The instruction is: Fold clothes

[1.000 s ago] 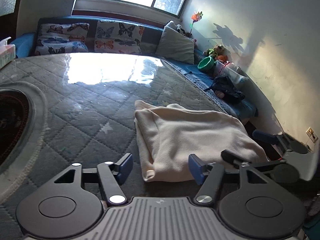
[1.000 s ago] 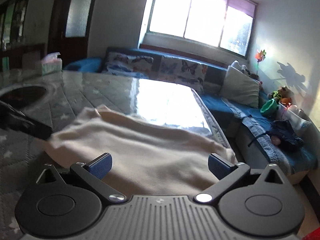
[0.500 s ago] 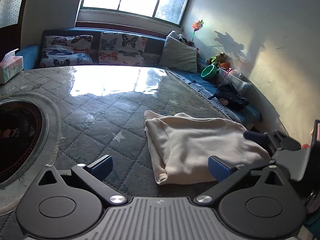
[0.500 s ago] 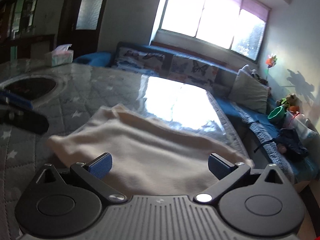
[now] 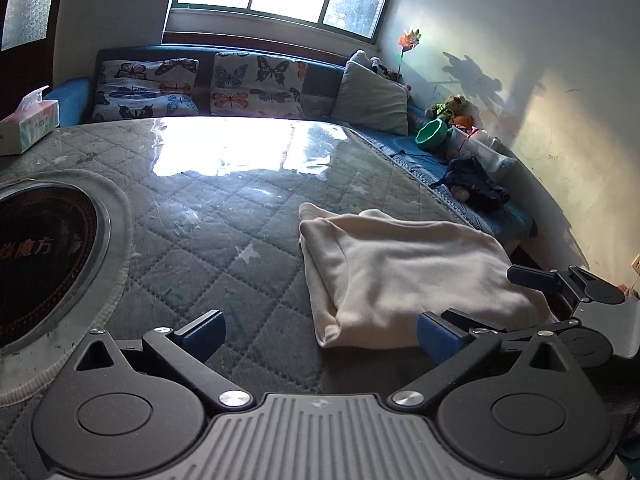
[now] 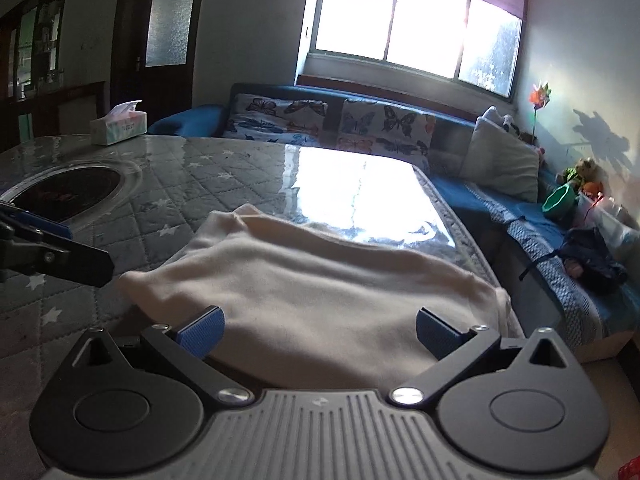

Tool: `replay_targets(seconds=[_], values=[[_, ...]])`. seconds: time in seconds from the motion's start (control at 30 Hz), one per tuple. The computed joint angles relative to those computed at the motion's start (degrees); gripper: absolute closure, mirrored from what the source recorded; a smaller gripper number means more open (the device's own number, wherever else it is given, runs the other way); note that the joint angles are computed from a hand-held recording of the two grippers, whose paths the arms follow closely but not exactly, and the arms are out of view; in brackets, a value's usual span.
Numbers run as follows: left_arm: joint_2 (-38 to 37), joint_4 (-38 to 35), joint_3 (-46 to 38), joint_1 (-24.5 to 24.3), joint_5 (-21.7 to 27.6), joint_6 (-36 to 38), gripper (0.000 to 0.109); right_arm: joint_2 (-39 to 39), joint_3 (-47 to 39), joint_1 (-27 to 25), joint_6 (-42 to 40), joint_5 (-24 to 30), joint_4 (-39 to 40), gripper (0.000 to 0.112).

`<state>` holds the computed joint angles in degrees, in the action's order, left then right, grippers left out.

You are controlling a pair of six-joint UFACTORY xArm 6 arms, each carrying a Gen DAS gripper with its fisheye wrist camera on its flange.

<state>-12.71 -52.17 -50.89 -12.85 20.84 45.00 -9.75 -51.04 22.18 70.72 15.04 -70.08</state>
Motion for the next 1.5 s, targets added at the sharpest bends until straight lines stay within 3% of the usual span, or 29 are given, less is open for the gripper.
replay_targets(seconds=[0.2, 0.37, 0.5, 0.8, 1.1, 1.5], values=[[-1.71, 2.88, 1.33, -0.02, 1.49, -2.62, 0.006, -3.17, 2.58, 0.65, -4.02, 1.18, 6.62, 0.009], [-2.7, 9.7, 2.74, -0.68, 0.71, -8.09, 0.006, -4.83, 4.32, 0.66, -6.12, 0.93, 11.16, 0.009], [-3.44, 10.18, 3.49, -0.7, 0.68, -8.59, 0.006, -5.49, 5.06, 0.97, -8.79, 0.83, 15.15, 0.009], [-4.96, 11.65, 4.53, -0.84, -0.87, -9.55, 0.006, -7.96, 6.03, 1.16, -10.42, 0.85, 15.67, 0.009], [-8.04, 13.22, 7.05, -1.72, -1.67, -9.69, 0.006, -11.6, 8.34, 1.31, -16.21, 0.98, 21.62, 0.009], [-10.45, 16.89, 9.4, -2.19, -1.64, -12.86, 0.006, -14.6, 11.3, 2.48, -14.67, 0.42, 22.5, 0.009]])
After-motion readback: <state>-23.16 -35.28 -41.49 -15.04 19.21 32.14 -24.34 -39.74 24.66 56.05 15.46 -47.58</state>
